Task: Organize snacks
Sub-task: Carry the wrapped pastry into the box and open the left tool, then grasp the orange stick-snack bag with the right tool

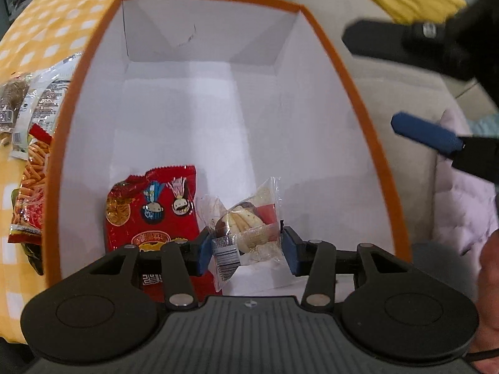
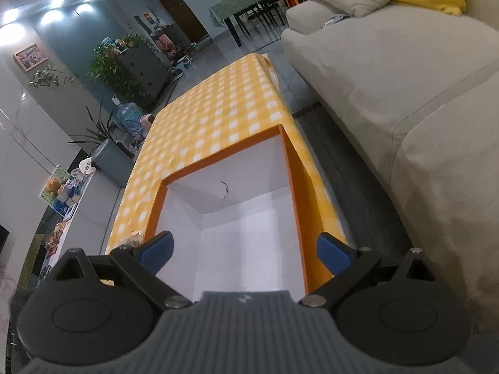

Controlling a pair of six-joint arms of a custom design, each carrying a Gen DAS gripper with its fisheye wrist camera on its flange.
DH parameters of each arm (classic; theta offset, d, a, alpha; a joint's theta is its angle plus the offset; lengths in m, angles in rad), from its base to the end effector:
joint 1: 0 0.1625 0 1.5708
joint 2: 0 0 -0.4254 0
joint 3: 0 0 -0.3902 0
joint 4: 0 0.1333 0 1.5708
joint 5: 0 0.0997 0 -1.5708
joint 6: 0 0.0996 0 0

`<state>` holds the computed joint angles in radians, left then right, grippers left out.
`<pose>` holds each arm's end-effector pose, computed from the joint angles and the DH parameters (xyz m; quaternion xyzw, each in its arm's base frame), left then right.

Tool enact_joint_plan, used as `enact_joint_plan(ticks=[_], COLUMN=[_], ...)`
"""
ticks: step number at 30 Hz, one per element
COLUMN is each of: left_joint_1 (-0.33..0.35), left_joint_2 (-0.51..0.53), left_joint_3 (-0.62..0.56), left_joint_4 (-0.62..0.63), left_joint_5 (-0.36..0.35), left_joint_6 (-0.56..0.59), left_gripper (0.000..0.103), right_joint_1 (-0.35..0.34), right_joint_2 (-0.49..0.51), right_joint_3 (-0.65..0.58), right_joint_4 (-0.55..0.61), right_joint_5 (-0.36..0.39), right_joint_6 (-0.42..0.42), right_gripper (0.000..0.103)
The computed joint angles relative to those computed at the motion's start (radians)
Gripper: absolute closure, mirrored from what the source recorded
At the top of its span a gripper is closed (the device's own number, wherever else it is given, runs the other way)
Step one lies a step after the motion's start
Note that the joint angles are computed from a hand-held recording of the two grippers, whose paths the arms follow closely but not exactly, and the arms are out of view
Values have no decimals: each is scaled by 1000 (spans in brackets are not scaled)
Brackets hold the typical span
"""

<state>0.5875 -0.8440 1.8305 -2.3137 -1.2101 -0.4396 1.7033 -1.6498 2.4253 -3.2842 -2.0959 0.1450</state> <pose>-0.3829 -0.4574 0.0405 0.2832 0.9348 -0.0257 0.2129 0.1320 -0.3592 0.3428 -0.1227 -0.8607 0.4643 0.1689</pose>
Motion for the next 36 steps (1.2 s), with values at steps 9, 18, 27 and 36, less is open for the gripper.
enact_joint_plan(ticks=[9,18,27,36], left_joint_1=[-7,-4,14,32], left_joint_2=[5,-94,-195,-304], left_joint_3=[-17,5,30,46], left_joint_4=[97,93,75,42], left_joint_5=[29,7,49,50], left_joint_6=[-52,-36,-88,-104], left_gripper=[20,21,20,18], right_joint_1=[-30,0,117,201], right_joint_2=[-3,-16,49,94], right_joint_3=[-4,-33,-79,-137], right_joint_4=[38,193,251,373], right_joint_5=[31,9,-156,-205], right_joint_6=[29,30,-8,45], right_gripper=[7,7,7,7])
